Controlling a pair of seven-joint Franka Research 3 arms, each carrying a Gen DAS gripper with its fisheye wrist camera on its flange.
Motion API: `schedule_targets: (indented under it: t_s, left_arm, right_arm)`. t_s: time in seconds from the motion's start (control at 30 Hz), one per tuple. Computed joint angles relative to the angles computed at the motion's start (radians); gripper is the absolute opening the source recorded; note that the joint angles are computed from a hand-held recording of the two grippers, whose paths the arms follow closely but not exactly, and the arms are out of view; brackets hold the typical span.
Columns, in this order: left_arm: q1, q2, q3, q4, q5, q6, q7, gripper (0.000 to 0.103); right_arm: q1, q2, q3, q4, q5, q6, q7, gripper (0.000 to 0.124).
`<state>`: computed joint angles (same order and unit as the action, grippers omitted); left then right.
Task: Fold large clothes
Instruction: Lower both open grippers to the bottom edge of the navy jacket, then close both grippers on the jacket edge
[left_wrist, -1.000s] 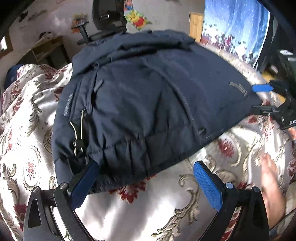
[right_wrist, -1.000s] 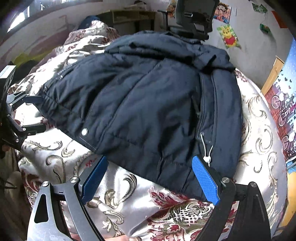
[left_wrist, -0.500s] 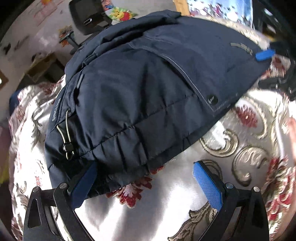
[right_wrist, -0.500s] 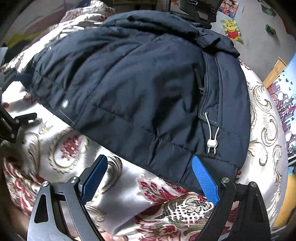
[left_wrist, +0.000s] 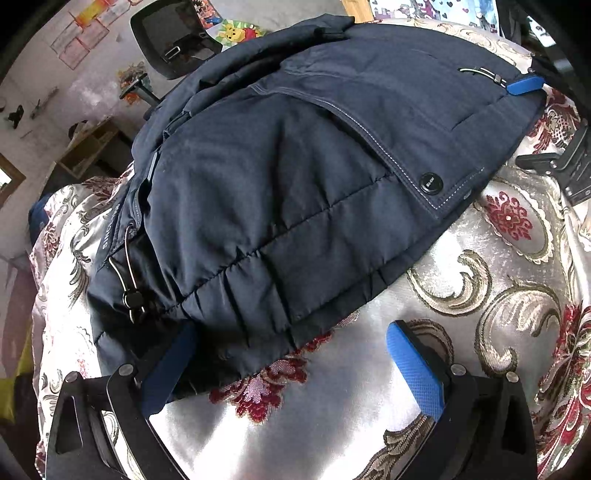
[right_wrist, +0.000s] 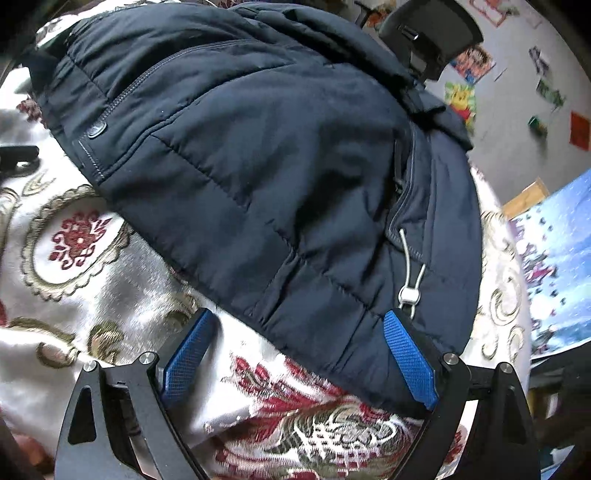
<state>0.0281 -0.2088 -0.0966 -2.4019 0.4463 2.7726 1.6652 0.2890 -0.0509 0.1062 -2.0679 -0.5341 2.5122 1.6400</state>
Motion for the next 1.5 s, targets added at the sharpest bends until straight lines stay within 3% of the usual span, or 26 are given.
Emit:
schedule_targets:
  t_s: [0.17, 0.27, 0.33, 0.5, 0.67, 0.8, 1.0, 1.07, 1.23, 1.3, 1.4, 1.5]
  left_arm:
    - [0.009, -0.003, -0.007, -0.005, 0.027, 0.011, -0.018, 0.103]
    - [0.018, -0.001, -0.015, -0.005, 0.060, 0.016, -0.043, 0.103]
    - [0.028, -0.003, -0.024, -0.008, 0.101, 0.025, -0.072, 0.103]
    - [0.077, -0.024, -0.060, -0.032, 0.302, 0.076, -0.200, 0.103]
    - [0.109, -0.031, -0.082, -0.032, 0.463, 0.105, -0.304, 0.103]
    - [0.138, -0.028, -0.105, -0.012, 0.651, 0.092, -0.460, 0.102]
    - [0.122, -0.012, -0.080, 0.031, 0.787, 0.050, -0.616, 0.062]
    - [0.119, -0.008, -0.069, 0.043, 0.823, 0.054, -0.664, 0.043]
    - [0.111, 0.005, -0.040, 0.067, 0.823, 0.087, -0.686, 0.023]
    - [0.113, -0.003, -0.035, 0.072, 0.838, 0.110, -0.704, 0.017]
    - [0.125, -0.019, -0.031, 0.088, 0.869, 0.152, -0.744, 0.013]
    - [0.122, -0.026, -0.010, 0.112, 0.774, 0.190, -0.688, 0.011]
  right_arm:
    - [-0.009, -0.017, 0.016, -0.035, -0.240, 0.075, 0.168, 0.091]
    - [-0.011, -0.003, 0.016, -0.022, -0.280, 0.090, 0.200, 0.090]
    - [-0.008, 0.011, 0.008, 0.003, -0.240, 0.093, 0.188, 0.088]
    - [-0.008, 0.008, -0.016, 0.033, -0.026, 0.137, 0.070, 0.060]
    - [-0.016, -0.003, -0.017, 0.064, 0.105, 0.169, -0.014, 0.049]
    - [-0.019, 0.003, -0.019, 0.105, 0.196, 0.166, -0.062, 0.042]
    - [-0.024, 0.009, -0.021, 0.115, 0.245, 0.158, -0.067, 0.040]
    - [-0.025, 0.002, -0.017, 0.102, 0.212, 0.153, -0.050, 0.040]
    - [-0.027, 0.004, -0.013, 0.098, 0.167, 0.126, -0.008, 0.040]
    - [-0.023, 0.004, -0.016, 0.101, 0.207, 0.133, -0.042, 0.024]
    - [-0.022, -0.008, -0.010, 0.090, 0.186, 0.167, -0.025, 0.014]
    - [-0.027, -0.021, -0.007, 0.086, 0.173, 0.215, -0.006, 0.009]
